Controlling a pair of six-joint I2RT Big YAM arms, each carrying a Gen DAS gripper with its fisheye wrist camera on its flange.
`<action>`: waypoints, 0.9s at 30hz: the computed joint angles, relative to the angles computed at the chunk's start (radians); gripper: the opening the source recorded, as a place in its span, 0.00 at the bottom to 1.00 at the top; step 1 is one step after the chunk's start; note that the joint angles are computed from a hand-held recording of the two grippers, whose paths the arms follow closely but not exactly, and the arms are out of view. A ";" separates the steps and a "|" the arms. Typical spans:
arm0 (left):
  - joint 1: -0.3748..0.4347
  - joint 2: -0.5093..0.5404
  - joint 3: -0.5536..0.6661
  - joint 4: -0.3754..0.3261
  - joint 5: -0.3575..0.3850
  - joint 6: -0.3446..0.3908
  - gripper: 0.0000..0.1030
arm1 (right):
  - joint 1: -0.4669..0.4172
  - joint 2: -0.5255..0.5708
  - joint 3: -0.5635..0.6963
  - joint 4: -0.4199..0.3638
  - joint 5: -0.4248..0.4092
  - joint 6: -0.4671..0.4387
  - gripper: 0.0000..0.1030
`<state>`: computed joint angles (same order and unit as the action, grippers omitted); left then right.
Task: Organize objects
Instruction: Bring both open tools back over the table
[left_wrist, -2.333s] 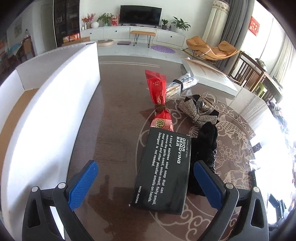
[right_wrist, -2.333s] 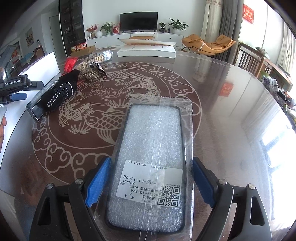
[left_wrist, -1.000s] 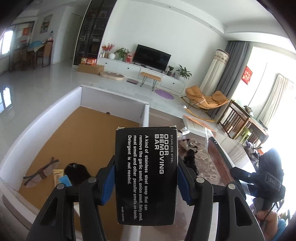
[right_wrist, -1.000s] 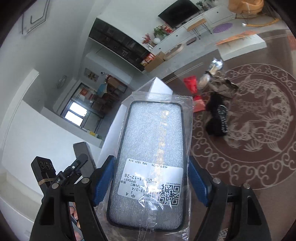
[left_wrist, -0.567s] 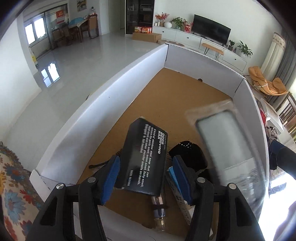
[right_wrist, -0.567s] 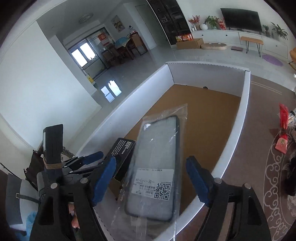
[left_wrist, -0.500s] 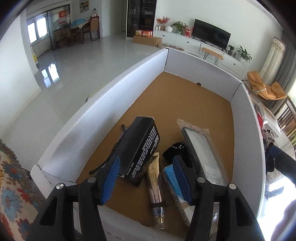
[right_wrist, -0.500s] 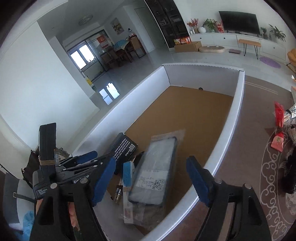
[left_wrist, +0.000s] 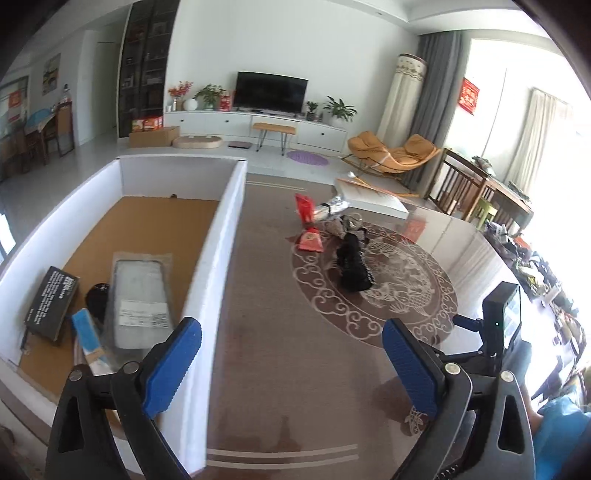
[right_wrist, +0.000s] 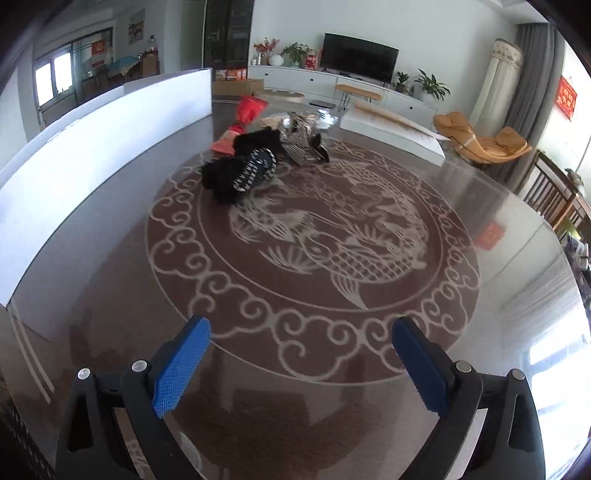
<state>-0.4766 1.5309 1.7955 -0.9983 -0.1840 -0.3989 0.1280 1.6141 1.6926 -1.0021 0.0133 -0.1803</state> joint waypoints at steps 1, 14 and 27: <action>-0.027 0.034 0.022 -0.009 -0.006 0.009 0.99 | -0.026 -0.005 -0.012 0.001 -0.022 0.018 0.96; -0.072 0.324 0.186 -0.120 -0.013 -0.064 0.99 | -0.060 0.015 0.037 -0.057 -0.004 0.170 1.00; -0.045 0.348 0.201 -0.128 -0.089 -0.009 1.00 | -0.057 0.002 0.025 -0.058 0.002 0.179 1.00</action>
<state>-0.5220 1.8785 1.9963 -1.1268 -0.2727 -0.4079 0.0708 1.6159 1.7181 -1.0599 0.0156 -0.0012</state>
